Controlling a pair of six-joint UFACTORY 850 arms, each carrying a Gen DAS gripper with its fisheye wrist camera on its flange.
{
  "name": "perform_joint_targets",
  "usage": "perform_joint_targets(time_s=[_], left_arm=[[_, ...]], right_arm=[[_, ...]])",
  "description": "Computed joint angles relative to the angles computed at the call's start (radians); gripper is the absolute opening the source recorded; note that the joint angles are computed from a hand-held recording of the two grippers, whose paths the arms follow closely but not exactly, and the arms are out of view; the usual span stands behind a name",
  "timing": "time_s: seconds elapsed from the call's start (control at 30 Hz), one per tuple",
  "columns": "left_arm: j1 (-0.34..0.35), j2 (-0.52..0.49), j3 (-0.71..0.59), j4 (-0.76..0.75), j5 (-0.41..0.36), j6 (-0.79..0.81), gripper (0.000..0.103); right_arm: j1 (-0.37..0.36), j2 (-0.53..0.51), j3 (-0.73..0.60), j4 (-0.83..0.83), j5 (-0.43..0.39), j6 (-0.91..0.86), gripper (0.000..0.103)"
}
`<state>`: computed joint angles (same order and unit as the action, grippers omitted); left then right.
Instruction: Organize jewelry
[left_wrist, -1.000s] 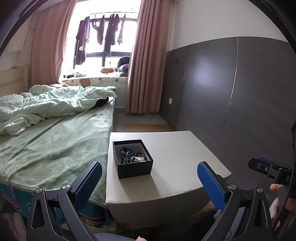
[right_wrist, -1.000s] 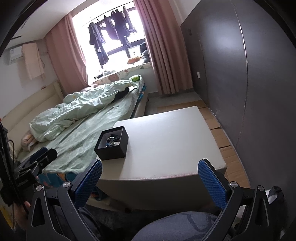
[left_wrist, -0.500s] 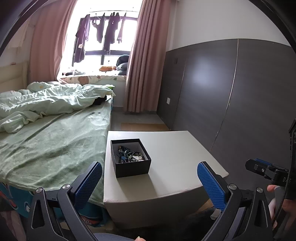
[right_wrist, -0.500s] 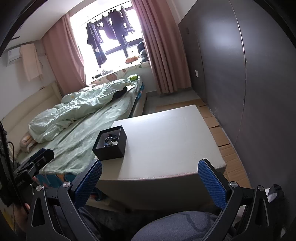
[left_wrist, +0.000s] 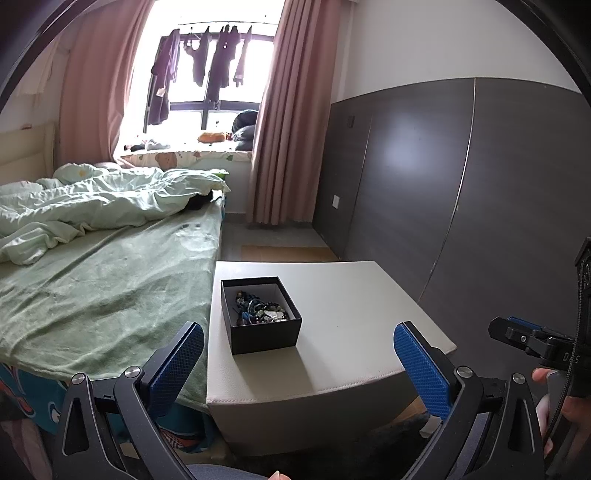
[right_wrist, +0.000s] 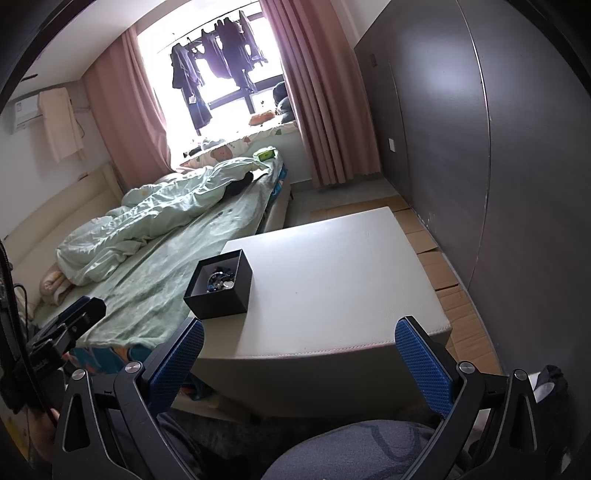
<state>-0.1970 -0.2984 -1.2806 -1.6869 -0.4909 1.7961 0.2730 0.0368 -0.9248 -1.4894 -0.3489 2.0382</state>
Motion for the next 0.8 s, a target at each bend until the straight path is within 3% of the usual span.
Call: perform_joint_targets(time_s=[0.8], left_arm=[[-0.006, 0.014, 0.019, -0.073, 0.014, 0.075, 0.103]], right_arm=[[-0.004, 0.001, 0.000, 0.004, 0.006, -0.005, 0.103]])
